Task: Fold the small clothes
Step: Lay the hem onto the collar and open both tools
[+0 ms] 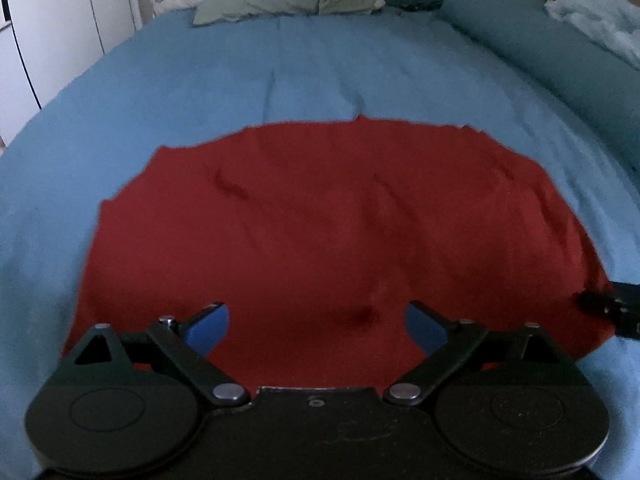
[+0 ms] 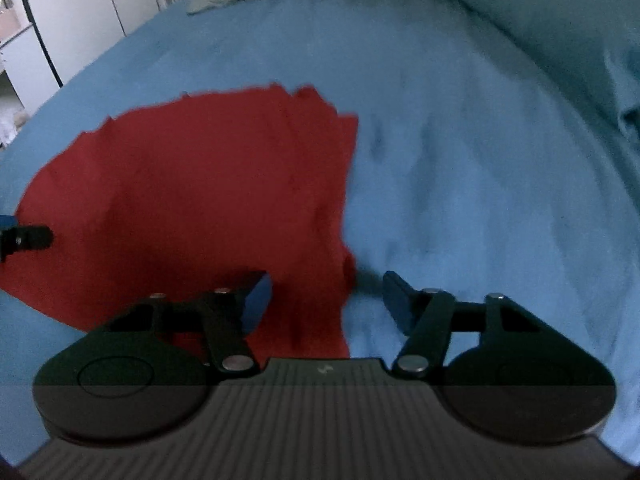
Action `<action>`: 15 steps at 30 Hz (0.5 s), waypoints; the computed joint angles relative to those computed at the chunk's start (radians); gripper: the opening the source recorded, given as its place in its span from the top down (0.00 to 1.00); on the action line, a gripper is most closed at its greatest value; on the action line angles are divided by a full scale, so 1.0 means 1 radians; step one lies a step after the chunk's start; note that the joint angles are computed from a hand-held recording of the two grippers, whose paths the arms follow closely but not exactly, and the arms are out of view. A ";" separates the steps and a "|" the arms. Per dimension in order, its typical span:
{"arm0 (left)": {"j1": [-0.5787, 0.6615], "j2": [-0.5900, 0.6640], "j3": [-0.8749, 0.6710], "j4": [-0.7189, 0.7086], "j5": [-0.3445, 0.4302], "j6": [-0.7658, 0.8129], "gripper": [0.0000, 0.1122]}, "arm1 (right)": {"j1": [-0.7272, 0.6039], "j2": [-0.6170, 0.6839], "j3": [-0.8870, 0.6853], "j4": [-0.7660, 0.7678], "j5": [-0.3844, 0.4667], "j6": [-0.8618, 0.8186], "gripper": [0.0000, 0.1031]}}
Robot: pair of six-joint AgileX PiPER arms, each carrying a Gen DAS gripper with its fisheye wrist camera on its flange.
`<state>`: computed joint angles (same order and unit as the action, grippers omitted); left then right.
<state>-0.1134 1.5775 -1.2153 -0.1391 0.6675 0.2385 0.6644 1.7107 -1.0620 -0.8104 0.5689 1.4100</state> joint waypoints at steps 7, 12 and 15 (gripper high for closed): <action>-0.040 0.102 -0.030 0.119 -0.002 -0.126 0.08 | 0.070 0.040 -0.009 -0.127 0.036 0.165 0.51; -0.036 0.139 -0.102 0.115 0.076 -0.138 0.08 | 0.014 0.028 -0.075 0.075 0.010 -0.005 0.78; -0.027 0.153 -0.133 0.098 0.112 -0.124 0.08 | -0.045 -0.031 -0.095 0.246 -0.033 -0.088 0.79</action>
